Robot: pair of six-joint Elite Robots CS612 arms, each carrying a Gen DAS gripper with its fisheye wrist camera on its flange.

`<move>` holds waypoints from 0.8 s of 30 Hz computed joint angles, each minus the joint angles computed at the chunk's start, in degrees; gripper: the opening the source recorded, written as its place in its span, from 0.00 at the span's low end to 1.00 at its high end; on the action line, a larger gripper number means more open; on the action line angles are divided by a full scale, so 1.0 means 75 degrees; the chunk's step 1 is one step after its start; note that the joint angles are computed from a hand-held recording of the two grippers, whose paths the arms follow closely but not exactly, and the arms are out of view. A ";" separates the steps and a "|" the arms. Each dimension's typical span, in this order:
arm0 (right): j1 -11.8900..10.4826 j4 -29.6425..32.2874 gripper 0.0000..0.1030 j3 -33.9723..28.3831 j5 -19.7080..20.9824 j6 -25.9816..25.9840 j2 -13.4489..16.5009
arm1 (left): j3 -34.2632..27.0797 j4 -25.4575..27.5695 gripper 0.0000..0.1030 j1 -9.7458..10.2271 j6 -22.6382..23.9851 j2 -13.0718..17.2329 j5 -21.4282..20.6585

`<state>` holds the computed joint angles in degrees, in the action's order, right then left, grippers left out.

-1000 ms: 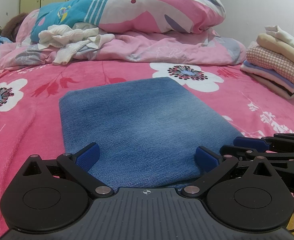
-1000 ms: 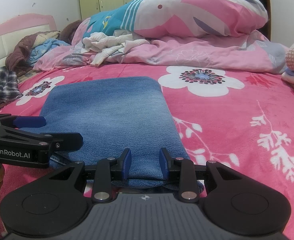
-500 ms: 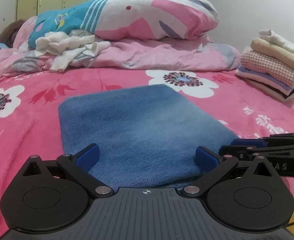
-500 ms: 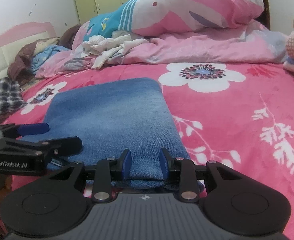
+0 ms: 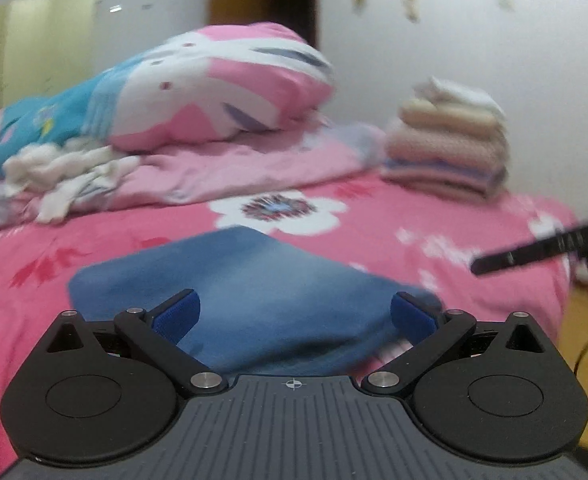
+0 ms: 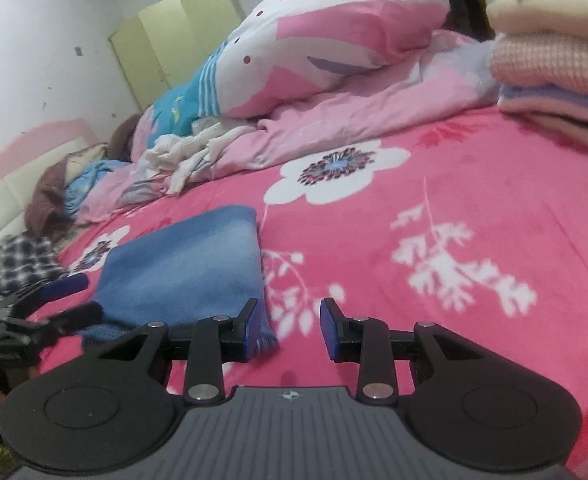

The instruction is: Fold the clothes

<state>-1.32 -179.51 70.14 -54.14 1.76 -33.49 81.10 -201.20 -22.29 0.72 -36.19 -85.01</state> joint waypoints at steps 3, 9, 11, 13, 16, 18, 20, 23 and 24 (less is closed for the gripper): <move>-0.0035 0.0104 0.34 -0.0042 0.0322 -0.0290 0.0103 | -0.0082 0.0575 0.96 -0.0253 0.0894 0.0029 0.0655; -0.0041 0.0116 0.29 -0.0341 0.0912 -0.0461 0.0412 | -0.0551 0.1363 0.77 -0.0580 0.1817 0.0249 0.2083; -0.0056 0.0121 0.28 -0.0440 0.1092 -0.0416 0.0496 | -0.0640 0.1580 0.71 -0.0547 0.1496 0.0246 0.2054; -0.0074 0.0100 0.28 -0.0520 0.1249 -0.0348 0.0567 | -0.0631 0.1651 0.65 -0.0516 0.1267 0.0204 0.2007; -0.0108 -0.0010 0.26 -0.0583 0.1449 -0.0189 0.0634 | -0.0622 0.1655 0.58 -0.0496 0.1015 0.0164 0.1909; -0.0124 -0.0073 0.26 -0.0637 0.1515 -0.0075 0.0684 | -0.0663 0.1624 0.58 -0.0511 0.0944 0.0190 0.1957; -0.0136 -0.0099 0.26 -0.0700 0.1573 0.0095 0.0734 | -0.0709 0.1701 0.60 -0.0553 0.1153 0.0231 0.2069; -0.0150 -0.0142 0.26 -0.0780 0.1646 0.0312 0.0795 | -0.0788 0.1749 0.61 -0.0604 0.1660 0.0306 0.2192; -0.0151 -0.0164 0.26 -0.0788 0.1657 0.0336 0.0802 | -0.0815 0.1752 0.60 -0.0619 0.1828 0.0330 0.2225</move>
